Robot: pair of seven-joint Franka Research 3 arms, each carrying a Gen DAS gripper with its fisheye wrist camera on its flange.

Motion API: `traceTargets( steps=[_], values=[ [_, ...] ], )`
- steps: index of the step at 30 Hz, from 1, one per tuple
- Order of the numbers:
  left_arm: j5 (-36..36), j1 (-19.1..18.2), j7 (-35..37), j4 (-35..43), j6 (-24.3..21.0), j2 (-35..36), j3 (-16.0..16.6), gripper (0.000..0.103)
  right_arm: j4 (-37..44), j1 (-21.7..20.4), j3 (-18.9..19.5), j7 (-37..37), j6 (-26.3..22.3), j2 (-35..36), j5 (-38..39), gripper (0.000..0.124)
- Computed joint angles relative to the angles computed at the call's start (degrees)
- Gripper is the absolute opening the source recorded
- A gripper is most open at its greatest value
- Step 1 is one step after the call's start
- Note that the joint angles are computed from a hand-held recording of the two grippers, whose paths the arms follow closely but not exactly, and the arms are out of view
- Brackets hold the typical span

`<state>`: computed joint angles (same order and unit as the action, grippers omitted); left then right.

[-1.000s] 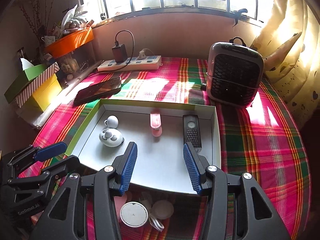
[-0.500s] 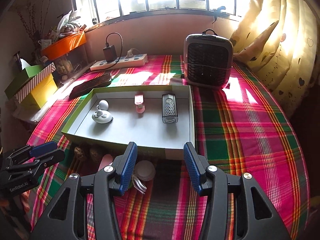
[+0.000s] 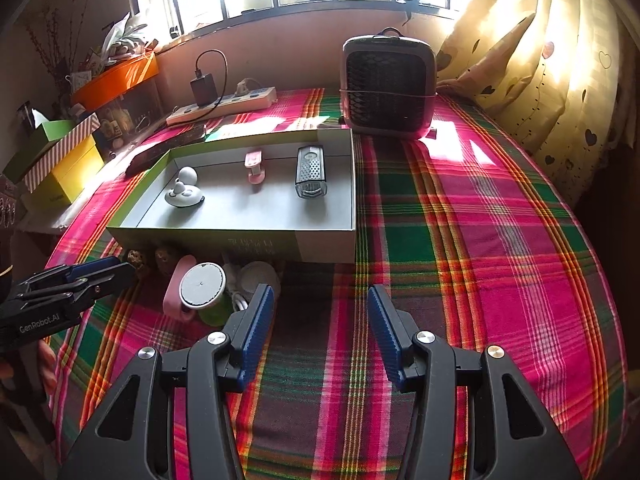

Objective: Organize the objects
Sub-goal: 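Withdraw both grippers from the tray toward the remaining items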

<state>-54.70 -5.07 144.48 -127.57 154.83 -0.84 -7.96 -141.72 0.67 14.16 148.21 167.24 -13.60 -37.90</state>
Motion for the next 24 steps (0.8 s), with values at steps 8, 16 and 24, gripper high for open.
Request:
traceTargets(
  steps=[8, 16, 24],
  values=[
    [3.0, 0.2, -3.3, 1.9, 0.6, 2.2, -0.8, 0.046, 0.2, 1.3, -1.3, -2.7, 0.6, 1.3, 2.6, 0.05],
    [3.5, 1.2, -4.2, 2.7, 1.0, 3.4, -1.9, 0.046, 0.7, 2.9, -2.4, -6.7, 2.0, 2.9, 6.3, 0.05],
    [3.2, 1.6, -3.7, 2.8, 0.9, 3.5, -2.1, 0.046, 2.2, 4.2, -3.0, -9.5, 2.3, 4.6, 7.8, 0.05]
  ],
)
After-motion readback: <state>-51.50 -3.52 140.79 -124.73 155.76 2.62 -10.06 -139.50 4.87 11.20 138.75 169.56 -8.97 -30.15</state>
